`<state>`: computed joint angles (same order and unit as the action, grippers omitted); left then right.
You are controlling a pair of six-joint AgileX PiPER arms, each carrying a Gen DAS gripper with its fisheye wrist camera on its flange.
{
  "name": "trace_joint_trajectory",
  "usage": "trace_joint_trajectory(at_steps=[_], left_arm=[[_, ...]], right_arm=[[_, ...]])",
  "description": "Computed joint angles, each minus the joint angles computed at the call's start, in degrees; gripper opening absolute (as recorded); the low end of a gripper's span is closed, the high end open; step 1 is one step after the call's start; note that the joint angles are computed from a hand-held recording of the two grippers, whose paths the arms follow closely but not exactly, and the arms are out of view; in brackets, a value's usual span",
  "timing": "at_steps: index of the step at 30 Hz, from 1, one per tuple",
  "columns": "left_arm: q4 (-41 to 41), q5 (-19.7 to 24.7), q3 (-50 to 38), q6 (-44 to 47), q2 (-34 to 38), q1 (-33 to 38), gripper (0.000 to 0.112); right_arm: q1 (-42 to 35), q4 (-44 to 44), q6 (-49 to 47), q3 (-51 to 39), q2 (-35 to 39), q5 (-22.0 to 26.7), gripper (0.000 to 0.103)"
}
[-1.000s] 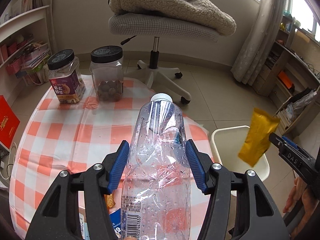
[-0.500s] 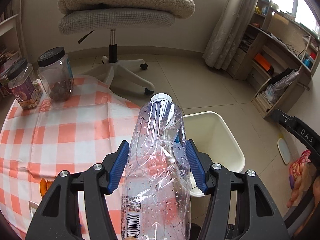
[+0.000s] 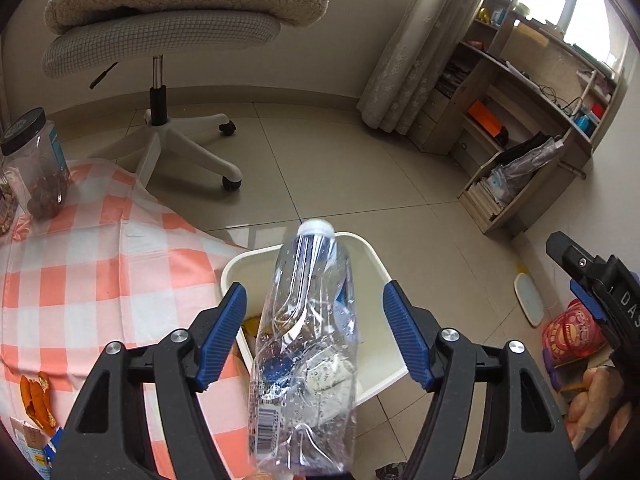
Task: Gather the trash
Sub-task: 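Drop the yellow packet into the bin with the right tool while the left tool drops the bottle in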
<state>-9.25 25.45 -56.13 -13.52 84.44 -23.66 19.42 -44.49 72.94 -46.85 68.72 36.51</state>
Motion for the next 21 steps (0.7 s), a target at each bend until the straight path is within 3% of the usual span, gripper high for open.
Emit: trace_joint_trajectory(at_steps=[3, 16, 21], left_arm=[[-1.07, 0.58, 0.19, 1.54, -0.96, 1.05, 0.075], [27.37, 1.59, 9.58, -19.3, -11.6, 1.07, 0.075], [32.44, 4.71, 12.62, -22.41, -16.57, 3.52, 0.075]], right_arm=[[1.51, -2.1, 2.05, 0.3, -0.49, 0.89, 0.09], [15.51, -9.36, 8.08, -0.93, 1.59, 8.11, 0.096], [23.72, -11.25, 9.63, -1.98, 3.96, 12.23, 0.096]])
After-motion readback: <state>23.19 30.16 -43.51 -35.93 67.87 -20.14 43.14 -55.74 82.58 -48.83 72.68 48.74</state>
